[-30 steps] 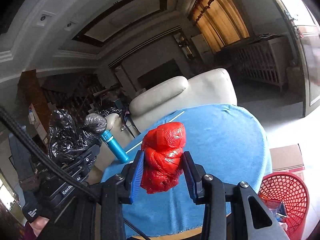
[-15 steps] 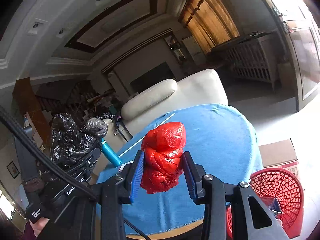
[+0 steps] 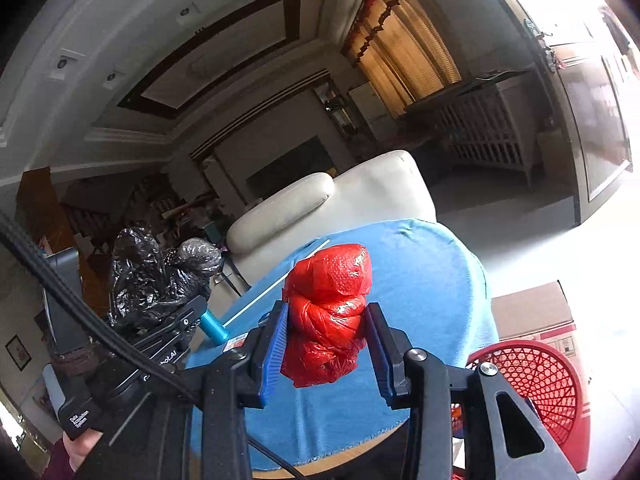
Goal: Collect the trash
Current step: 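Carry the black bag and red bag away from the table toward the wastebasket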
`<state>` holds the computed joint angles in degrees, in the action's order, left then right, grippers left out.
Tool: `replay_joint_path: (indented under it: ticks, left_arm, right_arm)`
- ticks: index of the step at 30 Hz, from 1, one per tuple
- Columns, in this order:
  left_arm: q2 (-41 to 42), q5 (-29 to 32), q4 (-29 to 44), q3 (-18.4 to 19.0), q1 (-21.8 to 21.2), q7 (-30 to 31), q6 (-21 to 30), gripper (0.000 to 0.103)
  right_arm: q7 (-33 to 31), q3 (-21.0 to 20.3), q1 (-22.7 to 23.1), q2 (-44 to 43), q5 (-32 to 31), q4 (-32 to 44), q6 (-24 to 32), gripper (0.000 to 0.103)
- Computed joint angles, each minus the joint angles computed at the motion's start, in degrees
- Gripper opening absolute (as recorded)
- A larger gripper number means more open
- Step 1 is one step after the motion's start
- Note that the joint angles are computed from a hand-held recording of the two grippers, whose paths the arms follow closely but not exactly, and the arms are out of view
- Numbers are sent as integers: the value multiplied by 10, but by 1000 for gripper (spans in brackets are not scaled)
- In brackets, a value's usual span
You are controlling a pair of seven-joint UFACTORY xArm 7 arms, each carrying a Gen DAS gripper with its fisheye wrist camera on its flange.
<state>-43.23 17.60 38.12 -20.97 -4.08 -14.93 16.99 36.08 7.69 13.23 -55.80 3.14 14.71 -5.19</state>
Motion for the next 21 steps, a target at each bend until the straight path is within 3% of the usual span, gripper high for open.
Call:
replay_joint_path:
  ticks: [21]
  left_arm:
    - [4, -26, 5, 34, -52, 65, 15, 40]
  right_arm:
    - [17, 7, -28, -91, -1, -18, 68, 41]
